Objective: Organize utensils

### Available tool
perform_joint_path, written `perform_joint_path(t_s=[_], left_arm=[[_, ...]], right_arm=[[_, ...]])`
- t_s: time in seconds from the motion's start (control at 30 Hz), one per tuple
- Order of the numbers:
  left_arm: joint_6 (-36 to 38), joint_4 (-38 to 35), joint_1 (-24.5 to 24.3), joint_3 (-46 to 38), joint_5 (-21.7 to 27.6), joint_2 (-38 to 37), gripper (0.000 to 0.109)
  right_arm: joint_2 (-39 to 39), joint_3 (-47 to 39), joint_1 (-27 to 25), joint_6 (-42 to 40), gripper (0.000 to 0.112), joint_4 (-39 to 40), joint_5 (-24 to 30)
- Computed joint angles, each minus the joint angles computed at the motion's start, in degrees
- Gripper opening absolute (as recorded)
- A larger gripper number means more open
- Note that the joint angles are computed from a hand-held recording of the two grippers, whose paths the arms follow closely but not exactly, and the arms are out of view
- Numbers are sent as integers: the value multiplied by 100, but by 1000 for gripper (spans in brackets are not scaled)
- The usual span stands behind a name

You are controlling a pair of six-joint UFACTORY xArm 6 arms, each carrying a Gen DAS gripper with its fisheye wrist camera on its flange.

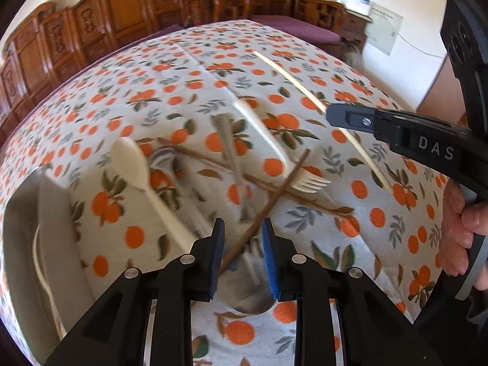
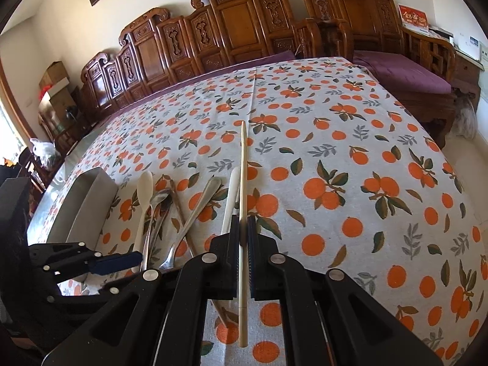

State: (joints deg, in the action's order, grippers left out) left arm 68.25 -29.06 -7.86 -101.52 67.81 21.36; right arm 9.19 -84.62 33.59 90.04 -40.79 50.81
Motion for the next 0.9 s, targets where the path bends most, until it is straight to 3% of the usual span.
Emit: perform_joint_path(t_s=[0.3, 0.4, 0.53, 0.9], left_arm=[[89, 315, -203, 189, -244, -36, 21], [53, 216, -153, 80, -100, 13, 10], [29, 162, -104, -14, 19, 42, 6], [-101, -91, 168, -367, 450, 62, 4]], right_arm=[[16, -24, -7, -28, 6, -2, -50], [28, -41, -3, -30, 6, 4, -40], [29, -40, -2, -42, 6, 6, -38], [183, -230, 13, -203, 6, 82, -23]])
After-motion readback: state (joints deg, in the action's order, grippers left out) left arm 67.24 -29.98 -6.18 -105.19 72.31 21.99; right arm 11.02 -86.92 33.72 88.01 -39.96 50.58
